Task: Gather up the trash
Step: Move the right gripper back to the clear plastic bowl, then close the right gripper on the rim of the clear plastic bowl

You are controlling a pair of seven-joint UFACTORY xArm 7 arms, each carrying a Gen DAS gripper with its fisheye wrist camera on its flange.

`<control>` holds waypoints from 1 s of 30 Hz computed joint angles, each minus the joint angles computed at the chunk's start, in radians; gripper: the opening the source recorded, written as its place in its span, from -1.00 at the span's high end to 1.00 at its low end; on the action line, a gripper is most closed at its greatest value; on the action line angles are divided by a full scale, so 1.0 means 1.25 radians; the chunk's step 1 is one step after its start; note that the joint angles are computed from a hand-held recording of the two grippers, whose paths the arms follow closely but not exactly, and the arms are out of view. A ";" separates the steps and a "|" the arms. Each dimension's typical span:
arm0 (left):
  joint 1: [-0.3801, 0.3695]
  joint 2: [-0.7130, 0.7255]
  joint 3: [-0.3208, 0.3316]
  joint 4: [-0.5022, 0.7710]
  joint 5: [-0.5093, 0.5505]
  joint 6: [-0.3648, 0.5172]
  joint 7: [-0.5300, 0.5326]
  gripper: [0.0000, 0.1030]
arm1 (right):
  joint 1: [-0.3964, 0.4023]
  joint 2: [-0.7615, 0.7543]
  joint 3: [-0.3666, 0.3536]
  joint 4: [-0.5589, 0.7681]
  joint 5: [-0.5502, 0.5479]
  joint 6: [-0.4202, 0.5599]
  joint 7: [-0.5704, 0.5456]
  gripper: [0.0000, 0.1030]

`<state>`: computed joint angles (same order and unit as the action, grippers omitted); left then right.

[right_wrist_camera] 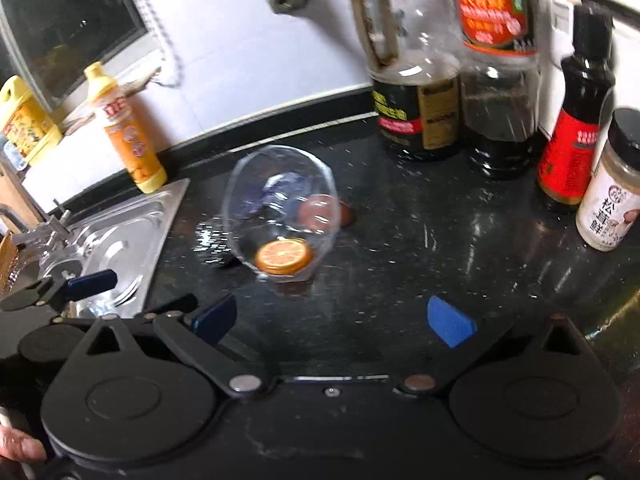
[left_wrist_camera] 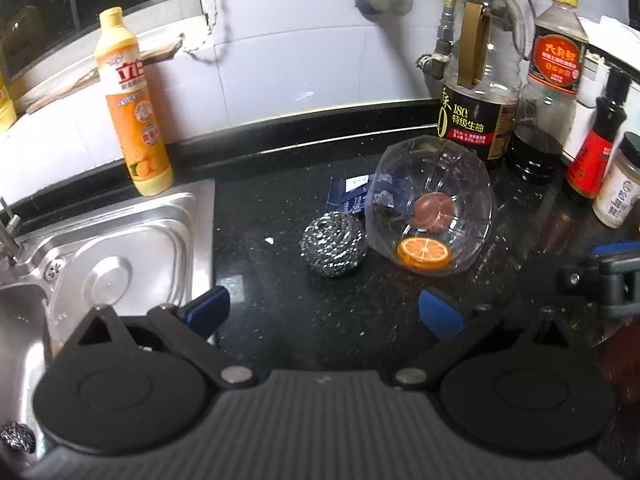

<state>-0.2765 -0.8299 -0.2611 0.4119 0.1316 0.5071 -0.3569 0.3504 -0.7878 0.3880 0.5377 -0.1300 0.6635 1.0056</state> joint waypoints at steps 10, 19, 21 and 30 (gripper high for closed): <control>0.088 0.101 -0.077 0.053 0.074 -0.055 -0.120 -1.00 | -0.013 0.053 -0.084 -0.021 0.031 -0.123 -0.081 -0.54; 0.144 0.162 -0.106 0.096 0.170 -0.090 -0.187 -1.00 | -0.025 0.171 -0.120 0.010 0.072 -0.217 -0.164 0.26; 0.152 0.171 -0.112 0.104 0.191 -0.097 -0.196 -1.00 | -0.028 0.194 -0.122 0.016 0.078 -0.234 -0.171 0.33; 0.143 0.190 -0.101 0.108 0.219 -0.120 -0.208 -0.95 | -0.031 0.200 -0.120 -0.019 0.098 -0.265 -0.177 0.74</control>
<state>-0.0976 -0.5920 -0.3868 0.5474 0.4051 0.3577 -0.6165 0.3120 -0.5382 0.2377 0.5142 -0.0071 0.3320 0.7839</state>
